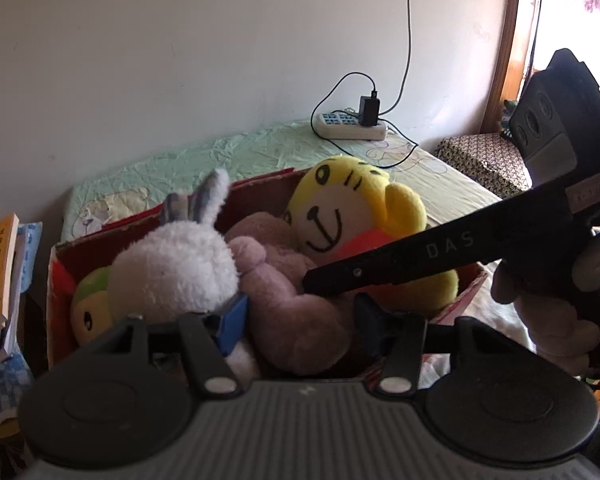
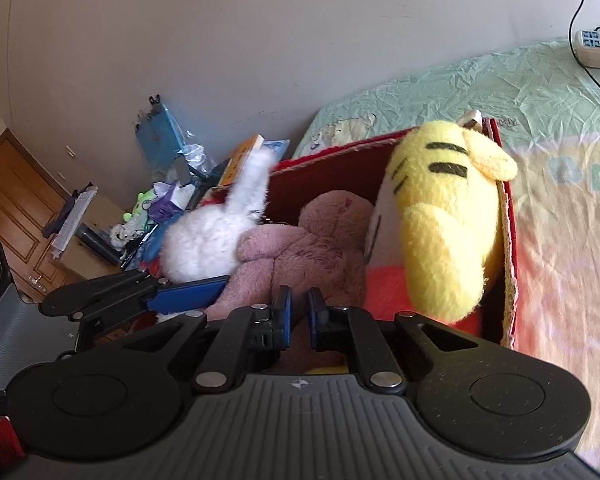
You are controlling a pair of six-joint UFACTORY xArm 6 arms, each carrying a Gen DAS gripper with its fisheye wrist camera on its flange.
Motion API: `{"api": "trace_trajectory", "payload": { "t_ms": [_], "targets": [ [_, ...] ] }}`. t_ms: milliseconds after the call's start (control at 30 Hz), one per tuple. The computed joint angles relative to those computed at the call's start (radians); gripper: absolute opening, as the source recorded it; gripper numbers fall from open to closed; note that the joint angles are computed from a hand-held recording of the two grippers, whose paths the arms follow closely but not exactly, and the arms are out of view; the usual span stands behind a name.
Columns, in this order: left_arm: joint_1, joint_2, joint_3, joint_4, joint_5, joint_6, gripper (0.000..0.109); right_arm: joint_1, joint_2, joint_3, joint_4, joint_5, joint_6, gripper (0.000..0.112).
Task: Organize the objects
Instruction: 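Lower the pink teddy bear into the red box with the right gripper, then open the right gripper to release the teddy bear in the box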
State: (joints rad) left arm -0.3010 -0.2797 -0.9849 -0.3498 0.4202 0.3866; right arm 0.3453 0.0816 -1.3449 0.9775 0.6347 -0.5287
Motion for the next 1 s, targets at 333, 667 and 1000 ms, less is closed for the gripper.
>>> {"api": "trace_trajectory", "payload": {
  "t_ms": [333, 667, 1000],
  "targets": [
    [-0.003, 0.019, -0.011, 0.078, 0.009, -0.070, 0.060, 0.013, -0.033, 0.042, 0.011, -0.058, 0.000, 0.015],
    [-0.018, 0.044, -0.102, 0.321, 0.129, -0.335, 0.067, 0.039, -0.121, 0.142, -0.126, -0.241, 0.144, 0.028],
    [-0.055, 0.071, -0.189, 0.483, 0.232, -0.538, 0.078, 0.047, -0.189, 0.217, -0.414, -0.294, 0.442, 0.033]
  ]
}}
